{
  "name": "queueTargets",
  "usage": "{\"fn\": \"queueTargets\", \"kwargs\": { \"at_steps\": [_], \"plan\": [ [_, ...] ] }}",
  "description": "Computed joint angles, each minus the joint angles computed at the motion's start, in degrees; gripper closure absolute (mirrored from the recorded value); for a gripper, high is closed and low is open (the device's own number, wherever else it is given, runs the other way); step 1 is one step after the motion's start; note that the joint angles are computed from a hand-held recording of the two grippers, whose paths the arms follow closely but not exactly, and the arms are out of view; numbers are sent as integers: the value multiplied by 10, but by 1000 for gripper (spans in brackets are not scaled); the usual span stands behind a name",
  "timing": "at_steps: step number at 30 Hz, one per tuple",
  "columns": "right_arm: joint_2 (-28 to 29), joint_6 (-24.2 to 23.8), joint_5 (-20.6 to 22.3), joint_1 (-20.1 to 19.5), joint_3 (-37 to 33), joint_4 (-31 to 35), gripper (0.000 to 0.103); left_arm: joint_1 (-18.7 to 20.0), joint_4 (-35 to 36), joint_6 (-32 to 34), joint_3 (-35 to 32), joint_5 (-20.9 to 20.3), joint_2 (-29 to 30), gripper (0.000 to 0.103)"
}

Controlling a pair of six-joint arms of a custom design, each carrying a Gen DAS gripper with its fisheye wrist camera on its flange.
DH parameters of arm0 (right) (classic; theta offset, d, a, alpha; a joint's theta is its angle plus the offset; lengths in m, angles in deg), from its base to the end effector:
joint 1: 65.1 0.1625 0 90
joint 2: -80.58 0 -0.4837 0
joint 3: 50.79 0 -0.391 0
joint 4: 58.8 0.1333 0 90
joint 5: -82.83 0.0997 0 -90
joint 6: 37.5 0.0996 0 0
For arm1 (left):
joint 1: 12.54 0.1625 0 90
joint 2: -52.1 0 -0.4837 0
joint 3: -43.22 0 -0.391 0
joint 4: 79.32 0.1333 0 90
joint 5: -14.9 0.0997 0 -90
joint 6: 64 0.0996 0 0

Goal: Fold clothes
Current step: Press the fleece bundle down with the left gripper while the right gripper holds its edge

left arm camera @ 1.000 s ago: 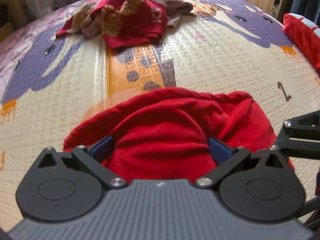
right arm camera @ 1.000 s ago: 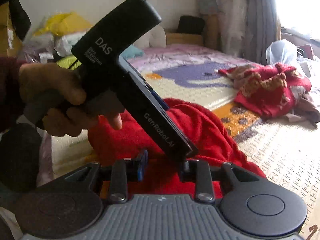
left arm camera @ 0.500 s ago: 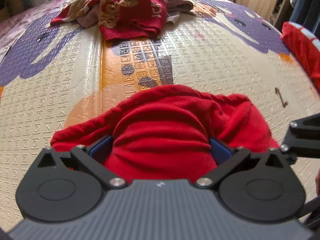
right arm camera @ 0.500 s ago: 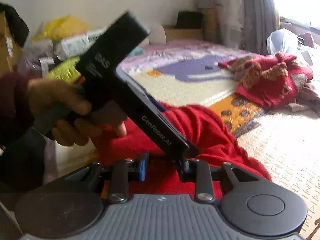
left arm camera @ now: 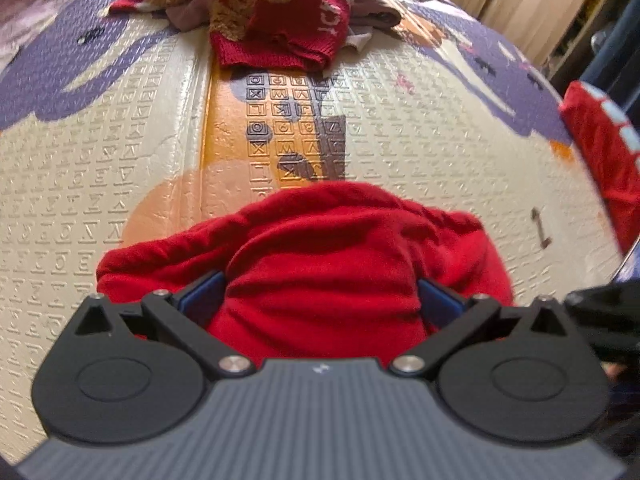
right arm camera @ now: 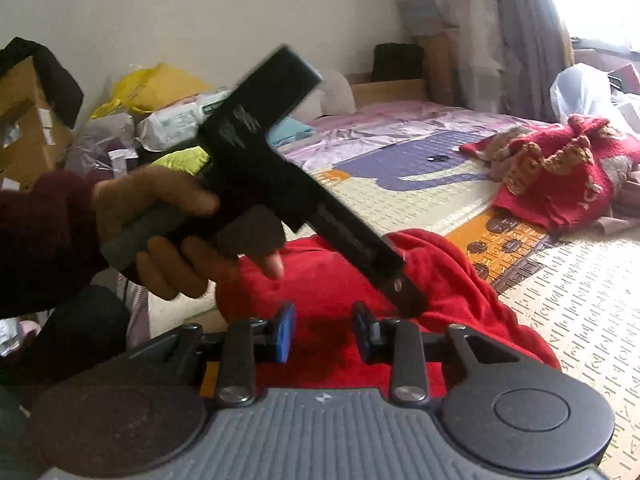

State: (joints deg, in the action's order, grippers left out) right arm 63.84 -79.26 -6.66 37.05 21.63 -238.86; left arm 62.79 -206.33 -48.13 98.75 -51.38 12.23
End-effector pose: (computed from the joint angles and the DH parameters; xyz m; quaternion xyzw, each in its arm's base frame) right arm 0.3042 -0.7755 -0.0470 0.4342 -0.8509 0.2868 0.0714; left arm -0.0536 -0.8892 0.3184 0.2166 0.9378 -0.1792 0.2039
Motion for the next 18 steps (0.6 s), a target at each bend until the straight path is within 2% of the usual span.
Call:
{"fn": "queueTargets", "kwargs": {
  "at_steps": [4,7,9,13,18],
  "plan": [
    [9,15,17,-2,-7,-19,68,1,-2,-15,-2,-35,-11,0],
    [15,18,-6,1,-15,-25,68,-2,-28,4,24,-52,-28,0],
    [25,25,-38,3,-28,-20,67,-8,-48,30,47,-45,-39,0],
    [31,31,-49,2,-38,-9,65,-16,-65,77,87,-22,-53,0],
    [32,35,-48,0,-37,-9,64,-13,-52,72,86,-11,-48,0]
  ]
}}
